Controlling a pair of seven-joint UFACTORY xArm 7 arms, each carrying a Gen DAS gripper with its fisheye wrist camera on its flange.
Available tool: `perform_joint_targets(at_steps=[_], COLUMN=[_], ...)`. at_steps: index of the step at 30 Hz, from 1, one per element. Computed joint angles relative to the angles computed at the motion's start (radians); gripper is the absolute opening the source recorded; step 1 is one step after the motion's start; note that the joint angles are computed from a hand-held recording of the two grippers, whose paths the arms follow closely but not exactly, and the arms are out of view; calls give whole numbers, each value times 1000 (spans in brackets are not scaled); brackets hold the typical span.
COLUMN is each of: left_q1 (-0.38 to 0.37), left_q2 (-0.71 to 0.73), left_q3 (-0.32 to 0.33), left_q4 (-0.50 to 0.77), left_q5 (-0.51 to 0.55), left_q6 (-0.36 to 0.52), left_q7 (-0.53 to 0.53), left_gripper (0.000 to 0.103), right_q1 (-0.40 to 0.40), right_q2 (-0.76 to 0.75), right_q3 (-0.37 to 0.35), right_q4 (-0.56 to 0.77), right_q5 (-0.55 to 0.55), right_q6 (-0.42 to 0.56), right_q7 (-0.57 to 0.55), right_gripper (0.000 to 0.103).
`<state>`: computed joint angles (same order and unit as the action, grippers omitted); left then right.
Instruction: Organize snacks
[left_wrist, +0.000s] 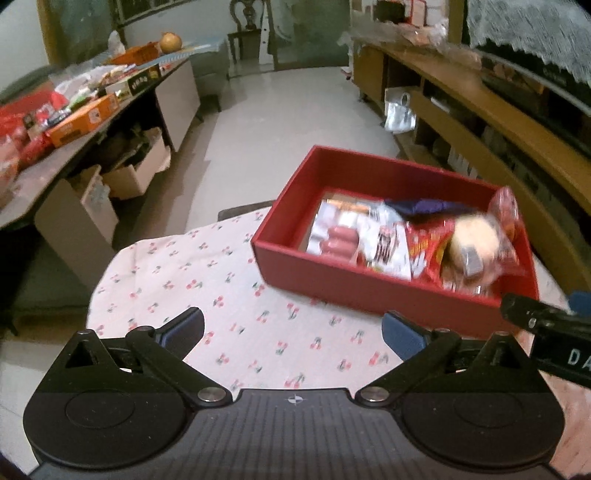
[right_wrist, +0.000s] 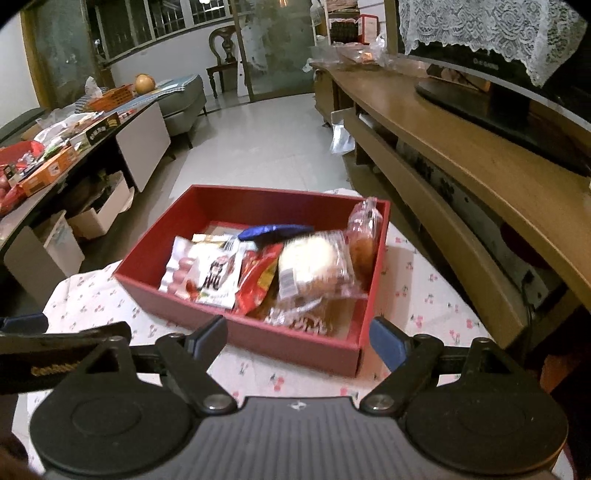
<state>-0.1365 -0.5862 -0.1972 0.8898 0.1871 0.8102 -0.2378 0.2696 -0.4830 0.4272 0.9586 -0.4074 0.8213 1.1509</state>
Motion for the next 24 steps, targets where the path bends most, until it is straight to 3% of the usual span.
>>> perform_joint_targets(at_steps=[11,24], left_q1=[-45,-55], left_q2=[-141,-279], left_q3=[28,28], left_q4=[-99,-179], left_q5=[-77,-126], left_q6=[93,162], left_q7=[42,66], left_gripper=[103,103], right_q1=[53,86], right_q2=[-102,-155], right_q3=[44,94], right_q4=[-53,-71], right_q5=[64,108], right_q6=[119,177], right_q7=[22,51], right_gripper=[94,94])
